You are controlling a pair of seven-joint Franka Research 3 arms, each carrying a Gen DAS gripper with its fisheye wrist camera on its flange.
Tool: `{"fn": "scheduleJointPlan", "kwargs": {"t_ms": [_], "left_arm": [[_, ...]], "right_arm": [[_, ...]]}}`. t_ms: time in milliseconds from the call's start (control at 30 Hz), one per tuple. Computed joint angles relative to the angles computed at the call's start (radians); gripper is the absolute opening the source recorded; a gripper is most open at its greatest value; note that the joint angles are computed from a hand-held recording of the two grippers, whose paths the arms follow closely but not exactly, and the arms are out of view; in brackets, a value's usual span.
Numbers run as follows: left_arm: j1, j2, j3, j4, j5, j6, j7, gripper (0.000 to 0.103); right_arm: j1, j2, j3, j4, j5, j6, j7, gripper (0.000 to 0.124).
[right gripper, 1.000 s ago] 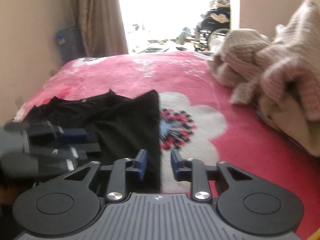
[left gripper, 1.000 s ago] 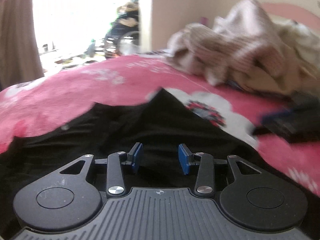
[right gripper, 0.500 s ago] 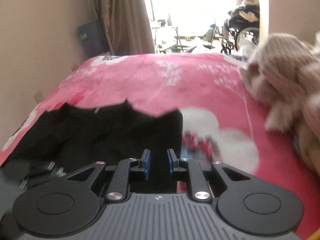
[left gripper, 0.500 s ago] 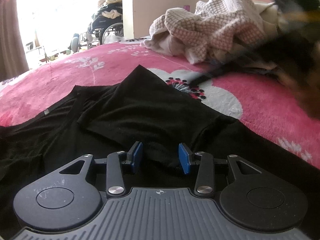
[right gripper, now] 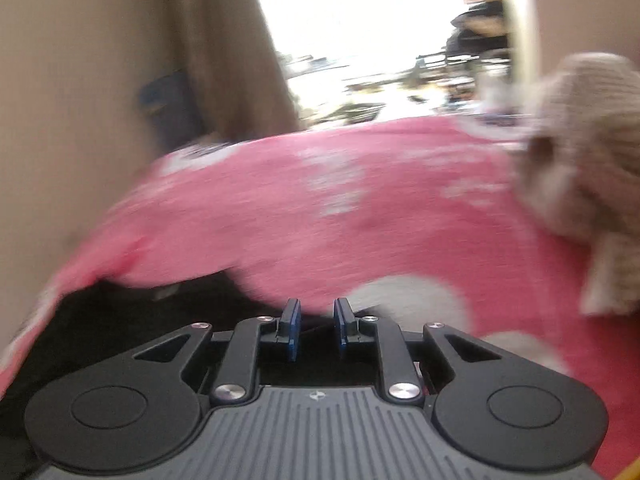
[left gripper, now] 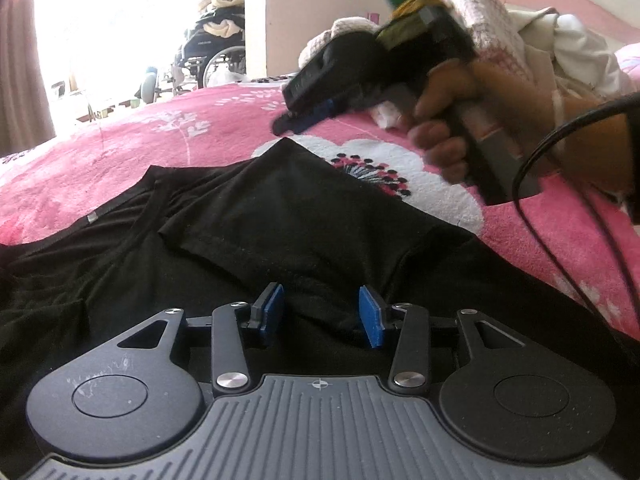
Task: Fold clothes
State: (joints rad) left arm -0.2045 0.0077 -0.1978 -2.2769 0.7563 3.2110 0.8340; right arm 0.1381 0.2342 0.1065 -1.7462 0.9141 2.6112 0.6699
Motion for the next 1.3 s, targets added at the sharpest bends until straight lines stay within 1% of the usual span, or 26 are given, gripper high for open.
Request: {"fn": "scheduleJointPlan", "kwargs": {"t_ms": [33,67,100,133,200,233,333,367,433,567,700,767,833,900,967,1100,1200,1300], "left_arm": [[0.000,-0.002,-0.001,-0.005,-0.014,0.004,0.014,0.042],[0.001,-0.004,-0.001,-0.012,-0.025,0.009,0.025,0.042],[0.002,-0.005,-0.002,-0.014,-0.031,0.011,0.030,0.042],[0.002,-0.005,-0.003,-0.015,-0.037,0.011,0.035,0.042],[0.002,-0.007,-0.006,-0.014,-0.039,0.006,0.036,0.043],[0.000,-0.008,-0.008,-0.015,-0.053,0.003,0.048,0.043],[-0.002,-0.011,-0.013,-0.016,-0.108,-0.005,0.107,0.045],[-0.004,-0.013,-0.014,-0.017,-0.135,-0.009,0.135,0.047],[-0.007,-0.017,-0.015,-0.019,-0.185,-0.016,0.186,0.050],[0.002,-0.045,-0.020,-0.022,-0.201,-0.026,0.184,0.050],[0.003,-0.093,-0.022,-0.035,-0.241,-0.043,0.200,0.051],[0.004,-0.128,-0.025,-0.047,-0.267,-0.065,0.202,0.051],[-0.024,-0.176,-0.002,-0.067,-0.339,-0.105,0.231,0.051],[-0.041,-0.225,0.013,-0.083,-0.400,-0.150,0.248,0.051],[-0.050,-0.276,0.025,-0.097,-0.451,-0.201,0.255,0.051],[-0.051,-0.422,0.060,-0.159,-0.534,-0.310,0.262,0.052],[-0.042,-0.563,0.079,-0.223,-0.568,-0.443,0.274,0.053],[-0.032,-0.720,0.091,-0.299,-0.593,-0.596,0.278,0.054]], "right_arm": [[0.004,-0.003,0.001,-0.005,-0.021,-0.015,-0.013,0.019],[0.023,0.004,-0.009,-0.010,-0.079,0.009,0.018,0.019],[0.045,0.016,-0.026,-0.013,-0.155,0.040,0.075,0.019],[0.053,0.025,-0.037,-0.012,-0.195,0.062,0.133,0.019],[0.049,0.039,-0.051,0.000,-0.224,0.091,0.252,0.019],[0.037,0.031,-0.049,-0.005,-0.218,0.106,0.282,0.021],[-0.001,-0.029,-0.037,-0.052,-0.175,0.153,0.280,0.021],[-0.010,-0.049,-0.037,-0.066,-0.168,0.157,0.275,0.021],[-0.024,-0.097,-0.041,-0.100,-0.140,0.147,0.261,0.021],[-0.024,-0.193,-0.067,-0.174,-0.113,0.127,0.262,0.021],[-0.012,-0.289,-0.097,-0.237,-0.105,0.065,0.274,0.022],[-0.003,-0.344,-0.112,-0.272,-0.100,0.030,0.268,0.022],[0.013,-0.388,-0.124,-0.295,-0.092,0.004,0.252,0.023],[0.032,-0.430,-0.133,-0.317,-0.079,-0.016,0.233,0.027],[0.050,-0.473,-0.143,-0.337,-0.066,-0.041,0.217,0.036],[0.081,-0.535,-0.156,-0.366,-0.060,-0.125,0.221,0.039],[0.101,-0.573,-0.161,-0.385,-0.063,-0.204,0.224,0.039],[0.118,-0.605,-0.158,-0.404,-0.075,-0.276,0.227,0.040]]}}
